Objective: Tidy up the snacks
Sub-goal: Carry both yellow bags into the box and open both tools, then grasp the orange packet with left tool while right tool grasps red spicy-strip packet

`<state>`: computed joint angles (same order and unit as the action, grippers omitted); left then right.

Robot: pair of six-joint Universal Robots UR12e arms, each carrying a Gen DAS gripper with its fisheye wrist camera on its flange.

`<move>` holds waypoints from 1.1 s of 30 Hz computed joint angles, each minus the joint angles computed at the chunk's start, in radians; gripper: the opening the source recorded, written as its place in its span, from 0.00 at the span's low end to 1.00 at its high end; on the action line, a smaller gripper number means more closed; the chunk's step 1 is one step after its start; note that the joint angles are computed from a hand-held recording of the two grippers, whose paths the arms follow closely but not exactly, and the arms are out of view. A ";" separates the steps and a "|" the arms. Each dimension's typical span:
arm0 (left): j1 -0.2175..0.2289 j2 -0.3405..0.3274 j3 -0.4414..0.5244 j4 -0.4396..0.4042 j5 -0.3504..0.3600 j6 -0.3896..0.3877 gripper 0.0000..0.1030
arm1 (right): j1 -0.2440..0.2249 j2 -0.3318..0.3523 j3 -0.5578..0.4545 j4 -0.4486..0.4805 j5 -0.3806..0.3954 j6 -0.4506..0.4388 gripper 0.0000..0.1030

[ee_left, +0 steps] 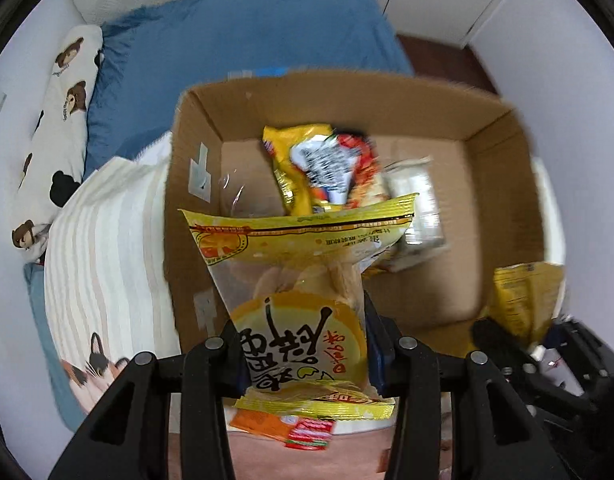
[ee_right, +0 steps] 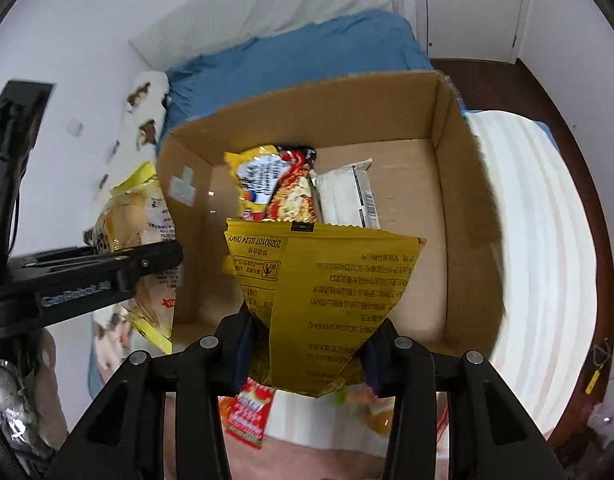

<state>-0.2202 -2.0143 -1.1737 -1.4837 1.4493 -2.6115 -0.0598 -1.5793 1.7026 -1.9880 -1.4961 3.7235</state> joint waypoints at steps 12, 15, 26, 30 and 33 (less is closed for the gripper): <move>-0.006 -0.092 0.019 -0.088 0.082 -0.041 0.40 | -0.041 0.109 0.026 0.055 0.108 -0.044 0.47; 0.001 -0.101 0.024 -0.118 0.063 -0.041 0.51 | -0.054 0.132 0.013 0.111 0.144 -0.050 0.64; 0.008 -0.089 0.019 -0.099 0.004 -0.044 0.81 | -0.045 0.133 -0.006 0.123 0.058 -0.052 0.93; 0.012 -0.041 -0.033 -0.017 -0.010 -0.050 0.81 | -0.038 0.100 -0.003 0.112 0.020 -0.037 0.93; 0.028 -0.006 -0.065 0.039 -0.047 -0.048 0.81 | -0.020 0.081 -0.005 0.096 -0.037 -0.030 0.93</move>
